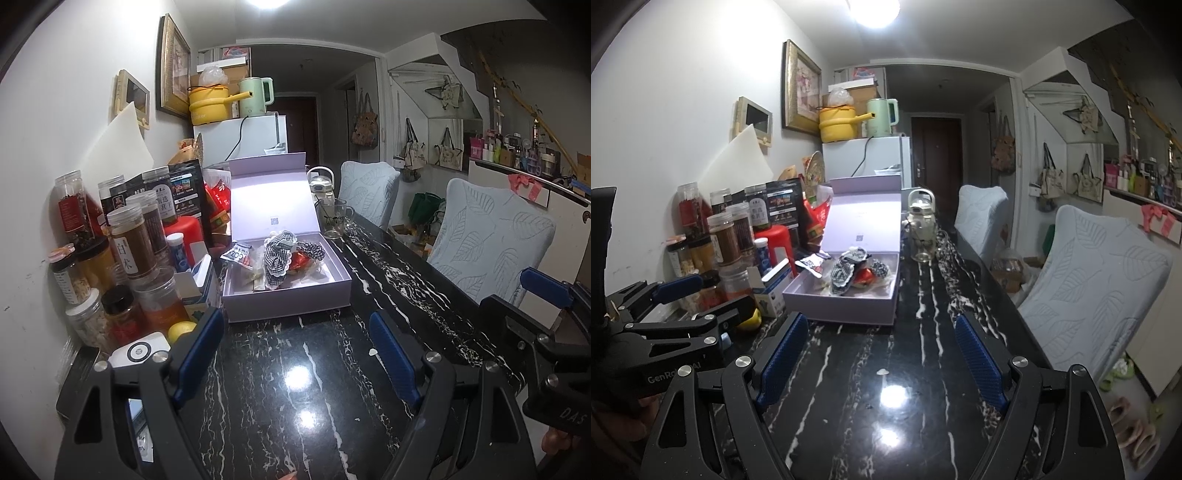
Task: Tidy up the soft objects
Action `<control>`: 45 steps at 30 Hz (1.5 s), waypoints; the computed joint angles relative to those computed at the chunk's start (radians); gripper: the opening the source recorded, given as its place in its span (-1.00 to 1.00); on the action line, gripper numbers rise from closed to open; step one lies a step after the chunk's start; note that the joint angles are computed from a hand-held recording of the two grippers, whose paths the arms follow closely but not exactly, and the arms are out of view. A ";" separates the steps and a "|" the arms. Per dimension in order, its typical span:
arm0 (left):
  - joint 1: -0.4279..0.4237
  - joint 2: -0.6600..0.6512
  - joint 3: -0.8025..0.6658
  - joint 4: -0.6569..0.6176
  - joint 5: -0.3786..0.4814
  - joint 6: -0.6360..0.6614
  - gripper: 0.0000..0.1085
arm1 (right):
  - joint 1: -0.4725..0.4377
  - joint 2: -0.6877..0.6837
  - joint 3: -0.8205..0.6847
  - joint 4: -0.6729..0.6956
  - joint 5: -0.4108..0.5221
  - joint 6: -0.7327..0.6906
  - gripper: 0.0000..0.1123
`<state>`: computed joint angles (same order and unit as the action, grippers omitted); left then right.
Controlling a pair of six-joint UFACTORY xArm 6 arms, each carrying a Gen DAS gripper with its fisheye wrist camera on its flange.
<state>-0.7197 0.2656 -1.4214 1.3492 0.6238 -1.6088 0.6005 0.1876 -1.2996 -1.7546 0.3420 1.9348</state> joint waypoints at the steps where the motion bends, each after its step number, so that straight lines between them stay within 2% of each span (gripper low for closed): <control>1: 0.001 0.000 0.000 -0.002 -0.002 0.002 0.50 | 0.000 0.001 0.000 -0.001 0.000 0.001 0.48; 28: -0.005 0.000 0.005 -0.008 -0.004 0.018 0.50 | 0.000 -0.004 0.017 0.006 0.006 0.000 0.48; 45: 0.013 0.015 0.012 -0.055 -0.045 0.054 0.50 | 0.006 -0.002 0.027 0.008 0.001 -0.012 0.50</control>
